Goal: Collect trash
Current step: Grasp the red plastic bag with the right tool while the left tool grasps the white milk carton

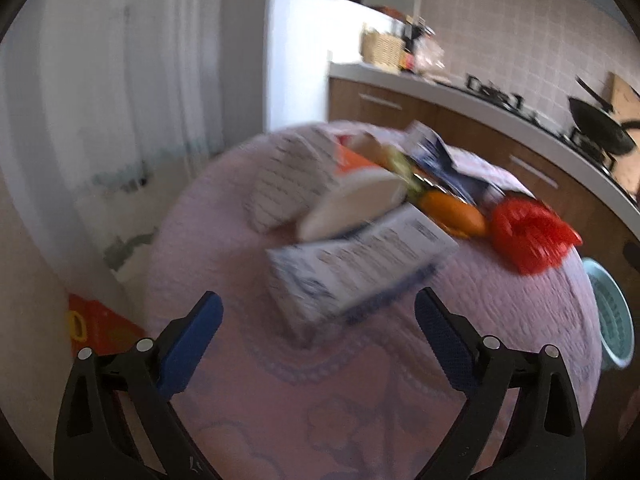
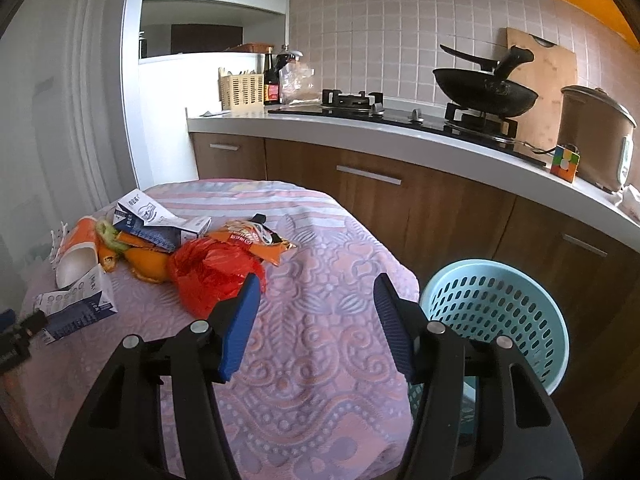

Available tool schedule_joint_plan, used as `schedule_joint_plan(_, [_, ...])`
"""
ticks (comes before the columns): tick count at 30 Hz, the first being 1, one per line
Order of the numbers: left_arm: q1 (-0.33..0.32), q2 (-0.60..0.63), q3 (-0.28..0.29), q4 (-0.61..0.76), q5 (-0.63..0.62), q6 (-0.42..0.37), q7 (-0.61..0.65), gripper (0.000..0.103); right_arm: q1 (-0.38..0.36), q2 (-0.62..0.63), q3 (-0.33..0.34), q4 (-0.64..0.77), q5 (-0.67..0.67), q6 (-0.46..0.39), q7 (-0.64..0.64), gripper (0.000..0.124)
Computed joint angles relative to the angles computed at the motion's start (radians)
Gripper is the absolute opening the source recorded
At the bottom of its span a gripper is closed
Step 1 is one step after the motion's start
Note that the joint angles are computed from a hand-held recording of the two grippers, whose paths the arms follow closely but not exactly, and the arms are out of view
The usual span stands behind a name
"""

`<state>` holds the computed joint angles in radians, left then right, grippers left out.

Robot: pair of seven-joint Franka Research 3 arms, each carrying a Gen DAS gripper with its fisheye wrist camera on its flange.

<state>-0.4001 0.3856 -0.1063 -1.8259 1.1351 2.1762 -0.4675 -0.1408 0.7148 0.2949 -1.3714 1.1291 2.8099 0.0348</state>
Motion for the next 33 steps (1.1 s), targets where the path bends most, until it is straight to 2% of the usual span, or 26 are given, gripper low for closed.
schedule_joint_plan(4, [0.002,0.023,0.001,0.016,0.055,0.125,-0.003,0.091,0.001,0.003,-0.007,0.006,-0.003,0.011,0.02,0.055])
schedule_joint_plan(7, [-0.015,0.061,0.006,0.063,0.088,0.184,0.037,0.091,0.006,0.016,-0.023,0.027,-0.032,0.007,0.069,0.055])
schedule_joint_plan(12, [-0.061,0.105,0.028,0.133,0.113,0.196,0.112,0.091,-0.004,0.028,-0.015,0.037,-0.065,0.006,0.101,0.055])
schedule_joint_plan(14, [-0.09,0.082,0.042,0.116,0.137,0.145,0.089,0.091,-0.014,0.03,0.0,0.039,-0.067,-0.007,0.079,0.055])
schedule_joint_plan(17, [-0.089,0.041,0.043,0.089,0.131,0.055,0.092,0.091,-0.015,0.051,-0.001,0.074,-0.109,-0.111,0.065,0.055])
schedule_joint_plan(19, [-0.06,0.026,0.033,0.08,0.096,0.027,0.147,0.095,0.012,0.088,-0.031,0.143,-0.178,-0.212,0.121,0.055])
schedule_joint_plan(21, [-0.001,0.028,0.02,0.077,0.039,0.088,0.263,0.095,0.031,0.122,-0.046,0.204,-0.224,-0.288,0.175,0.055])
schedule_joint_plan(22, [0.013,0.043,0.022,0.089,0.017,0.086,0.303,0.095,0.031,0.155,-0.036,0.26,-0.279,-0.341,0.23,0.055])
schedule_joint_plan(23, [0.026,0.058,0.021,0.103,-0.009,0.093,0.341,0.095,0.052,0.164,-0.06,0.281,-0.274,-0.365,0.245,0.055])
schedule_joint_plan(26, [0.069,0.087,0.025,0.113,-0.061,0.198,0.418,0.095,0.082,0.225,-0.078,0.384,-0.344,-0.436,0.33,0.059])
schedule_joint_plan(27, [0.069,0.098,0.03,0.124,-0.082,0.2,0.435,0.094,0.09,0.242,-0.082,0.412,-0.364,-0.449,0.353,0.062])
schedule_joint_plan(30, [0.072,0.14,0.042,0.171,-0.145,0.195,0.498,0.086,0.113,0.281,-0.093,0.472,-0.417,-0.453,0.411,0.064])
schedule_joint_plan(33, [0.065,0.151,0.068,0.175,-0.154,0.238,0.483,0.073,0.134,0.355,-0.106,0.598,-0.48,-0.503,0.502,0.067])
